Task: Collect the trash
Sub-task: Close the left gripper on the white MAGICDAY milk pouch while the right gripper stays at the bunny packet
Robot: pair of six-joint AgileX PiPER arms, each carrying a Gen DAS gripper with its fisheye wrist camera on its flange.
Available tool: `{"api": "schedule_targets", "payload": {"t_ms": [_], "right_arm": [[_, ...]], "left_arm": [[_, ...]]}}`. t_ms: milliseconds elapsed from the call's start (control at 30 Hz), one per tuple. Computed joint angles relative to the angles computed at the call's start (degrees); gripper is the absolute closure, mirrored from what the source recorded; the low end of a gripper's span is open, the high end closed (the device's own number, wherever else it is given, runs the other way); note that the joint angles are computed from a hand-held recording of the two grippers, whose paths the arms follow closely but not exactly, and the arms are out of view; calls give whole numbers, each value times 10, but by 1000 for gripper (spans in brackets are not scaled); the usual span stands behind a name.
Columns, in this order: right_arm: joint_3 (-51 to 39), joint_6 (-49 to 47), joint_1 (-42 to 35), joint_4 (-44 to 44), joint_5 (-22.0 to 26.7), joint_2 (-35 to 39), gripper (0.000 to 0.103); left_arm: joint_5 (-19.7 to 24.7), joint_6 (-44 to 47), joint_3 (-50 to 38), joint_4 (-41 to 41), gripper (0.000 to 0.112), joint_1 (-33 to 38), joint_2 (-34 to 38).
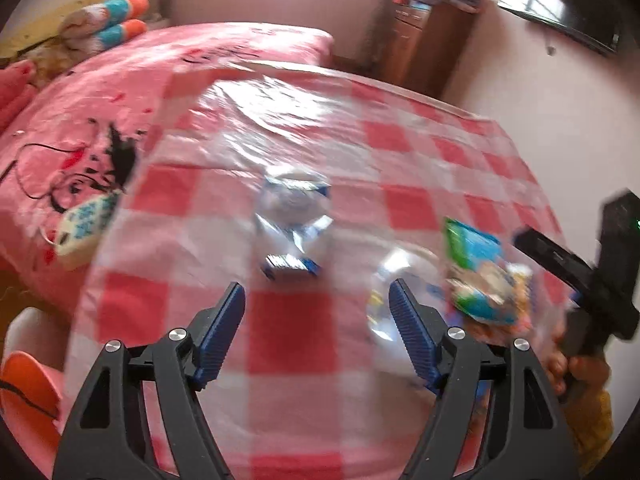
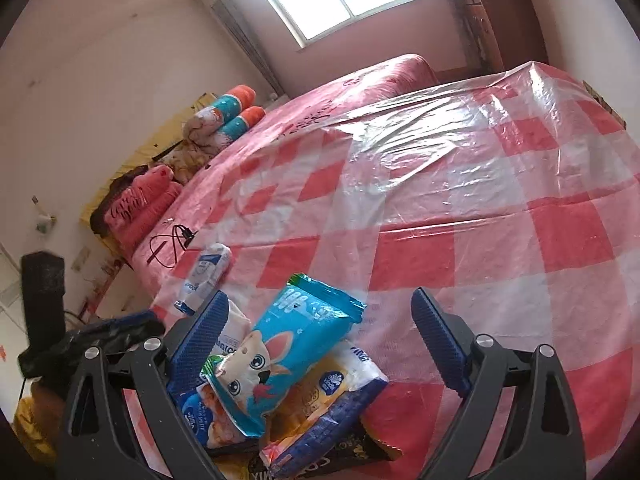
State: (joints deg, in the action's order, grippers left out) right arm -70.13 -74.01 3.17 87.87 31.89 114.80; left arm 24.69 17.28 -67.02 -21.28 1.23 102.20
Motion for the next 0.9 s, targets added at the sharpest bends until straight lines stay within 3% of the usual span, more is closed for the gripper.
{"api": "schedule_targets", "payload": {"t_ms": [67,267,533,700,900], "right_arm": [[-2,-8,2,1,4,1,11],[1,-16,4,-3,8,0,11],[-13,15,-2,-23,22,12,11],[-15,18,0,-39,21,12,11],[-29,40,7,-72,25,18,11]], "left_arm": [[-11,-70,-25,76,37,-4,20],[29,-72,-103,93,37,-5,78],[66,-182,-190,209,37,-48,149],[66,-246,-203,267,52,-55,162],[75,-283,-207,293,52,-57,163]]}}
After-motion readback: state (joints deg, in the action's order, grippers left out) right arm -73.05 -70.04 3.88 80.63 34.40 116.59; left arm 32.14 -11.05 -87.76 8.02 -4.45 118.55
